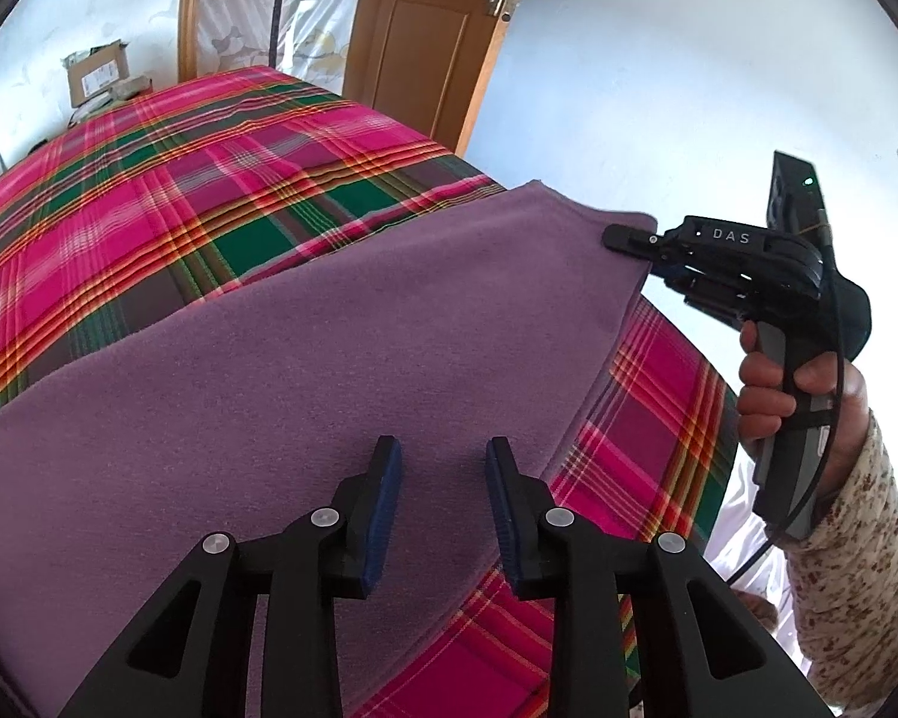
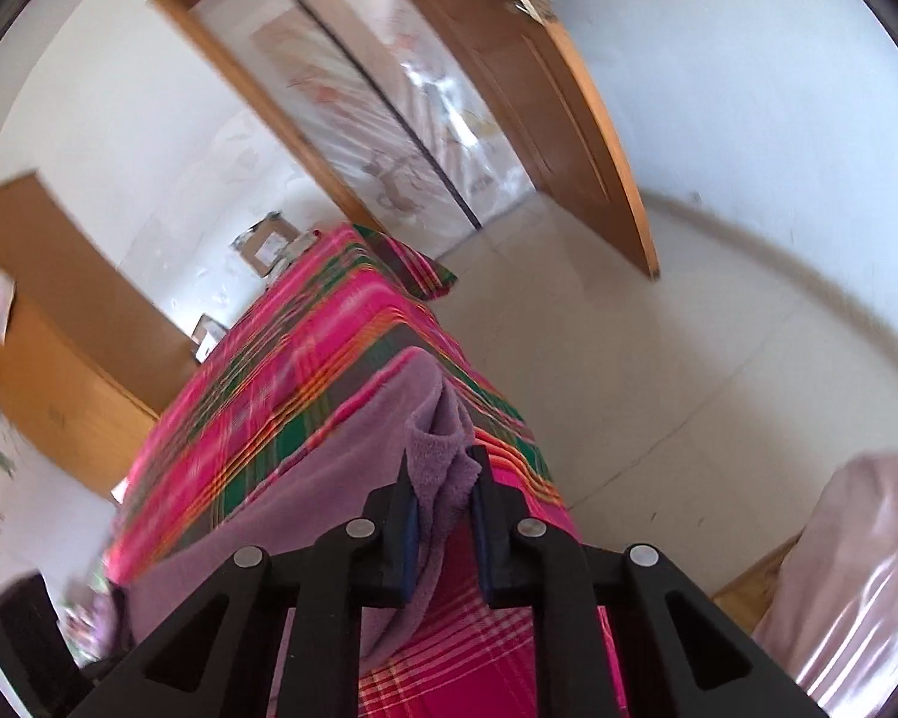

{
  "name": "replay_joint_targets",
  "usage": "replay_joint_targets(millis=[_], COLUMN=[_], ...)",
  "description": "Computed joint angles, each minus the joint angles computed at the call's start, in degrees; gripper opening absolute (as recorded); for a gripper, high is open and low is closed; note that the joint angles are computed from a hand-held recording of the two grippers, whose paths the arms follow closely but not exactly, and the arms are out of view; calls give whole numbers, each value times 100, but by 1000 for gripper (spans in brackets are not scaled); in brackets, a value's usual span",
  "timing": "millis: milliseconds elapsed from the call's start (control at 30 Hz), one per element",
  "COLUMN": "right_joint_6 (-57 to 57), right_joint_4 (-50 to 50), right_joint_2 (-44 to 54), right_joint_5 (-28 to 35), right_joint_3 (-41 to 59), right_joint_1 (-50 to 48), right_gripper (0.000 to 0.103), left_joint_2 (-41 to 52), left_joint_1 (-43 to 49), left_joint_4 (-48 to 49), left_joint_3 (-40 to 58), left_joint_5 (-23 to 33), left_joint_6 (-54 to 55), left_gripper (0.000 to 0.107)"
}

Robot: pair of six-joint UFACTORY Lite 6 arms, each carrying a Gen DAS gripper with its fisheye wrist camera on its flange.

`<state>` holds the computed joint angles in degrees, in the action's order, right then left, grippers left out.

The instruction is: Fold clothes

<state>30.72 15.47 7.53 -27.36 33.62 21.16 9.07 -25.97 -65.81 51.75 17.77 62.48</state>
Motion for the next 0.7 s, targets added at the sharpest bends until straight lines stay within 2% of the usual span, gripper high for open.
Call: replay_joint_targets(millis=[167,467,600,700], right_joint_6=[-1876,-3706,-4167,-4419], right_joint_4=[1473,2438,2778,2976], right_joint_2=[-203,-171,73,309], right_joint_5=[38,88,65,47], right_joint_3=[276,849,1096,1287], right_joint_1=[652,1650,1989,2182], right_gripper=[15,15,15,15], left_joint_2=[-26,-5,70,203], left_joint_1=[-79,-7,248,593], left_joint_4=[-97,-391,-848,-1127], left_joint_3=[-42,-37,-9,71], left_joint_5=[-130,-35,339,848], left_joint_6=[113,368,683,751], left_gripper=[31,31,31,31])
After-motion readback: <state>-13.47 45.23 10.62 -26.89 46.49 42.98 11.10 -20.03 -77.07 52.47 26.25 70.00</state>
